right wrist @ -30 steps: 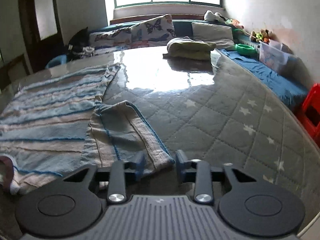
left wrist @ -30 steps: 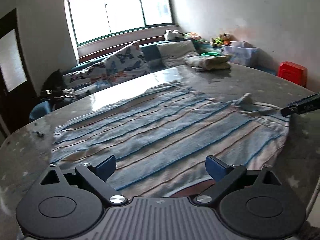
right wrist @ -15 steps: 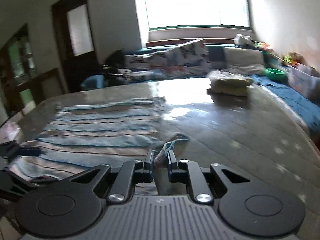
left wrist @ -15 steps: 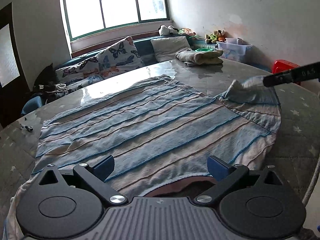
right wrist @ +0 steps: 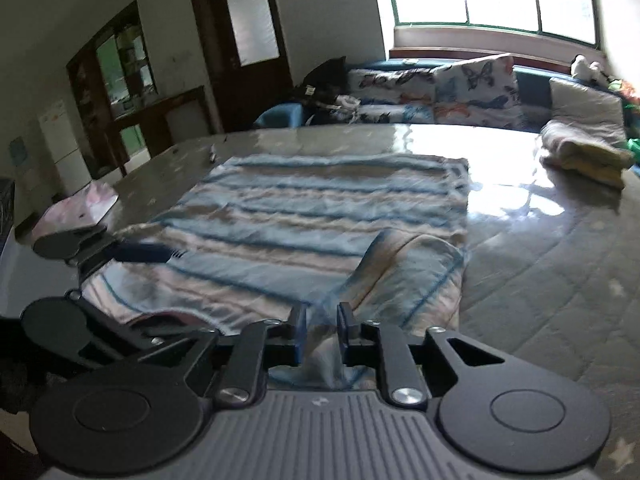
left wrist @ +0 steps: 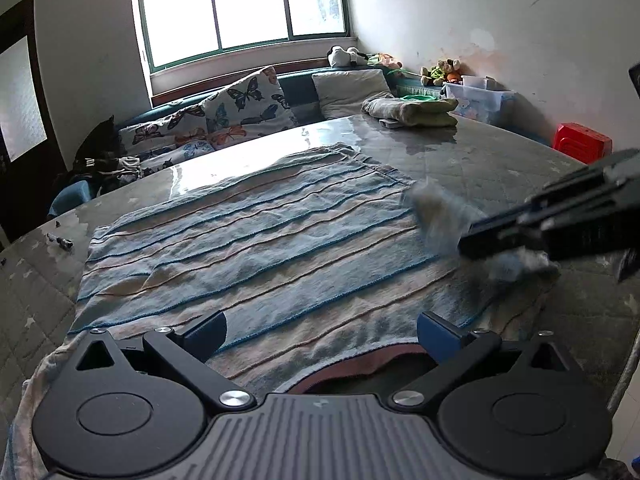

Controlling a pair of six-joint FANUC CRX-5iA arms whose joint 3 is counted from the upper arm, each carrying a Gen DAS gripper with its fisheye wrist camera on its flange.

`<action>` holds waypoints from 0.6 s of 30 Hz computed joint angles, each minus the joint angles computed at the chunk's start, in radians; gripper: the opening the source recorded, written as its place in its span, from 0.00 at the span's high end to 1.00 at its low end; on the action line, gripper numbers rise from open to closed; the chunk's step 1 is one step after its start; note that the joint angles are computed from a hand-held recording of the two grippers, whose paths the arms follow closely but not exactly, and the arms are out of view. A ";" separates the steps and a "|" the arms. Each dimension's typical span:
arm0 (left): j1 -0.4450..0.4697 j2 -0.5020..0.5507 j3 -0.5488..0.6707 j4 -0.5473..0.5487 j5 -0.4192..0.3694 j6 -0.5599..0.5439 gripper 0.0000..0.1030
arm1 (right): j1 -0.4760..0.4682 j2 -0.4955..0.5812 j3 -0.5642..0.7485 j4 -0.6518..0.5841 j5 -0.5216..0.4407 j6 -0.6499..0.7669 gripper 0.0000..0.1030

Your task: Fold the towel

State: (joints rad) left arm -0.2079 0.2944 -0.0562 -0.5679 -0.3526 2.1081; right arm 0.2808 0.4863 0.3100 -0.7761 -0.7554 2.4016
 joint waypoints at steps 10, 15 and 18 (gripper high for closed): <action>0.005 0.018 0.021 0.024 -0.020 -0.013 0.00 | 0.010 0.070 0.097 0.116 0.051 -0.092 0.69; 0.004 0.025 0.032 0.032 -0.036 -0.016 0.00 | 0.036 0.164 0.197 0.239 0.062 -0.202 0.69; 0.004 0.029 0.038 0.029 -0.050 -0.011 0.00 | 0.049 0.210 0.240 0.275 0.047 -0.225 0.69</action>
State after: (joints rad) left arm -0.2040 0.3232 -0.0181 -0.5394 -0.4025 2.0969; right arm 0.3295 0.6961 0.5505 -0.5007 -0.7087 2.1763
